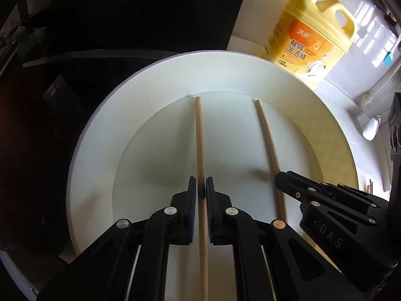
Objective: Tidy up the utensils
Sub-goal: 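Open the right tool to drop the chopstick into the basin, then move the right tool back over the chopstick pile on the board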
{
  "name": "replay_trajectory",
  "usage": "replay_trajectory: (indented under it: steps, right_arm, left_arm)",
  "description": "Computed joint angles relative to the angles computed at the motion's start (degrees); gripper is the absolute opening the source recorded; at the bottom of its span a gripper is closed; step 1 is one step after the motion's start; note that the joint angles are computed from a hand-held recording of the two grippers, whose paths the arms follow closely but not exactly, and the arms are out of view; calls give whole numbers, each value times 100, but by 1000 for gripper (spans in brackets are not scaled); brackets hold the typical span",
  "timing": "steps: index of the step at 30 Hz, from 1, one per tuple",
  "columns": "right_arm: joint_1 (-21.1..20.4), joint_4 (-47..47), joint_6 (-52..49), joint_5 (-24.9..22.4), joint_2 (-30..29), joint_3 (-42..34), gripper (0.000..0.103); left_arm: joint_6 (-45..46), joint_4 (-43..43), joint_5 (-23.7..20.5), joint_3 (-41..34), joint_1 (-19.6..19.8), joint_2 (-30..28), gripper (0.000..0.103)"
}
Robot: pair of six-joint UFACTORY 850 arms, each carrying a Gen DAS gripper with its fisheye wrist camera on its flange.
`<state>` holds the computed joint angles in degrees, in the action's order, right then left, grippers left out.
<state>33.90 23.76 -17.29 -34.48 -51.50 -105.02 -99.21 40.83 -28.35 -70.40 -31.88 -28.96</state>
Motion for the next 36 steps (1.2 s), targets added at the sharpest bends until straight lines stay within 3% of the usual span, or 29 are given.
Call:
replay_trajectory:
  steps: [2,4,6,9,19,36]
  right_arm:
    - [-6,-3,-7,87,70,81,18]
    - [-16,35,-57,241,223,282,29]
    - [-27,44,-90,369,326,410,33]
    - [-49,26,-67,478,451,569,33]
    - [-104,227,-191,774,815,1035,49]
    - [11,257,-67,1263,1667,2072,66]
  left_arm:
    - [-209,187,-137,43,-42,55,23]
    - [-440,351,-280,85,-89,118,54]
    - [-731,599,-459,145,-155,196,61]
    - [-711,539,-522,213,-174,288,65]
    - [-911,515,-670,468,-289,637,82]
    - [-722,602,-987,773,-603,1128,96]
